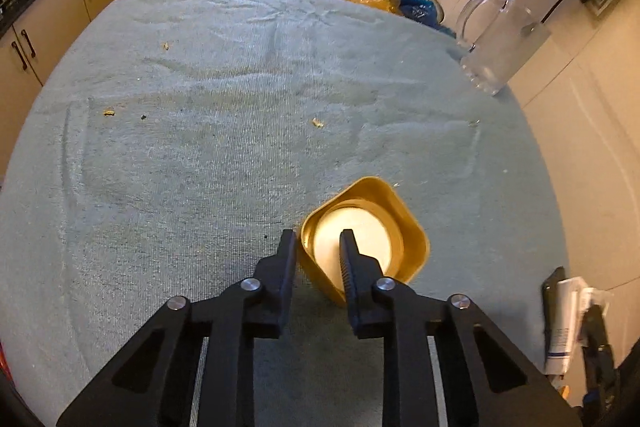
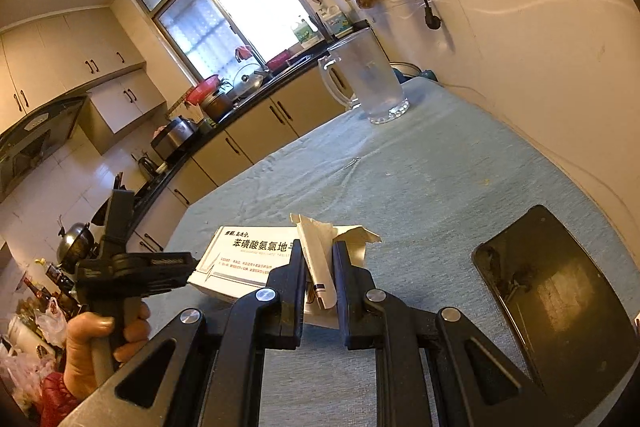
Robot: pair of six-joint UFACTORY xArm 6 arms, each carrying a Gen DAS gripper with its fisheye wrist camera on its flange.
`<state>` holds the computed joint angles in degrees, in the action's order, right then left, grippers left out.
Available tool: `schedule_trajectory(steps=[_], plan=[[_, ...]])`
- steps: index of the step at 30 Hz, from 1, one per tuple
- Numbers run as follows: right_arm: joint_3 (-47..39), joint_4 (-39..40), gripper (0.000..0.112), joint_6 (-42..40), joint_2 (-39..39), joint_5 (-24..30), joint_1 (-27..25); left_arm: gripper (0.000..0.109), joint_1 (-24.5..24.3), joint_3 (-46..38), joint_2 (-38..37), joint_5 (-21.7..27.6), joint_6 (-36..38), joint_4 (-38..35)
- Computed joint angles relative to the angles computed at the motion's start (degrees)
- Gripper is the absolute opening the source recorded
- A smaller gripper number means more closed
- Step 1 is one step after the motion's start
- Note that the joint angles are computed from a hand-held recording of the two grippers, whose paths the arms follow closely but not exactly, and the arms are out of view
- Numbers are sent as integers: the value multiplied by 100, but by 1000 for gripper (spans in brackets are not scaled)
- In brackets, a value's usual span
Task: Collect trash
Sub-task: 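Grasp the yellow square container with the left tool while the right tool grasps the white box and tube, then carry the container, box and tube to the red basket and open both tools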
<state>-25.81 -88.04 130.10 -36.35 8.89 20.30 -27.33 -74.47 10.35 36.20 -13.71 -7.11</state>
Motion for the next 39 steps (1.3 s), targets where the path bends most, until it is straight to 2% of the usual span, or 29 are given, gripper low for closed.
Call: schedule_trajectory(steps=[5,11,18,27,33,39], plan=[[-11,-49,14,27,25,-75,-65,10,-15,165,-63,-101,-108,279],[-13,-7,14,-45,23,43,-28,9,-49,894,-610,-464,104,325],[-32,222,14,-360,17,410,282,9,28,2190,-1759,-1013,-140,785],[-278,544,14,-1071,340,759,642,9,315,3633,-3322,-1402,-447,1307],[-426,775,14,-1308,569,668,716,9,512,4224,-4093,-1465,-629,1687],[-594,1017,14,-1317,769,875,1234,9,793,4720,-4800,-1476,-483,1688]])
